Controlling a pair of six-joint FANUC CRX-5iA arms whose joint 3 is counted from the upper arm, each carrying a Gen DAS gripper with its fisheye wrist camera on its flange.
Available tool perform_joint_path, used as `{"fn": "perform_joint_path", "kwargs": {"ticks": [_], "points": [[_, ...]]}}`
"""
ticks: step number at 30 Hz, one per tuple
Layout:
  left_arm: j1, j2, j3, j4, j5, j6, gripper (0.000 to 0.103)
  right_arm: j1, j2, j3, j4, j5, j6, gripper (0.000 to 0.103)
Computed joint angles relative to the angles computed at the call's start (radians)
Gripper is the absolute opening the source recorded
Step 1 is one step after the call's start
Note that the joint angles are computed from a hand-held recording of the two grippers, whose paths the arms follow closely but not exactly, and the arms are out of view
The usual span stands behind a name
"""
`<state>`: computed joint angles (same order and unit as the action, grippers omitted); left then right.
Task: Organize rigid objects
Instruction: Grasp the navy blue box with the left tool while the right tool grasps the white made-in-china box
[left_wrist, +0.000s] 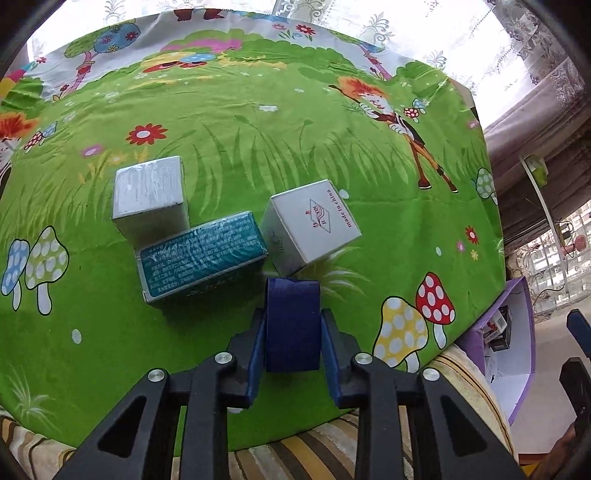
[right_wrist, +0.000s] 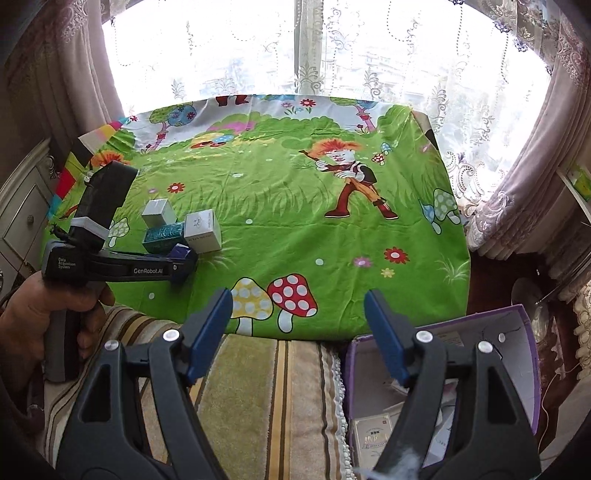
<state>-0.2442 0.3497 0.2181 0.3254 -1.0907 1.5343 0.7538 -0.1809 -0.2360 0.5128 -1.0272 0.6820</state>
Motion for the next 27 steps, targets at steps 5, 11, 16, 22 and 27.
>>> {"fn": "perform_joint_path", "kwargs": {"ticks": [5,11,16,22,27], "points": [[0.067,-0.132,-0.207,0.179,0.127,-0.078,0.029,-0.001,0.102,0.087,-0.069,0.011,0.09,0.077],[0.123,-0.248,-0.36,0.291,0.245,-0.078,0.029,0.004,0.197,0.167,-0.115,0.022,0.192,0.077],[0.146,-0.274,-0.398,0.302,0.293,-0.042,0.029,-0.005,0.302,0.26,-0.132,-0.02,0.27,0.077],[0.152,-0.279,-0.41,0.3,0.315,-0.028,0.029,-0.027,0.431,0.397,-0.198,-0.077,0.362,0.077],[0.154,-0.285,-0.417,0.303,0.316,-0.035,0.029,-0.033,0.498,0.459,-0.201,-0.094,0.377,0.077]]}}
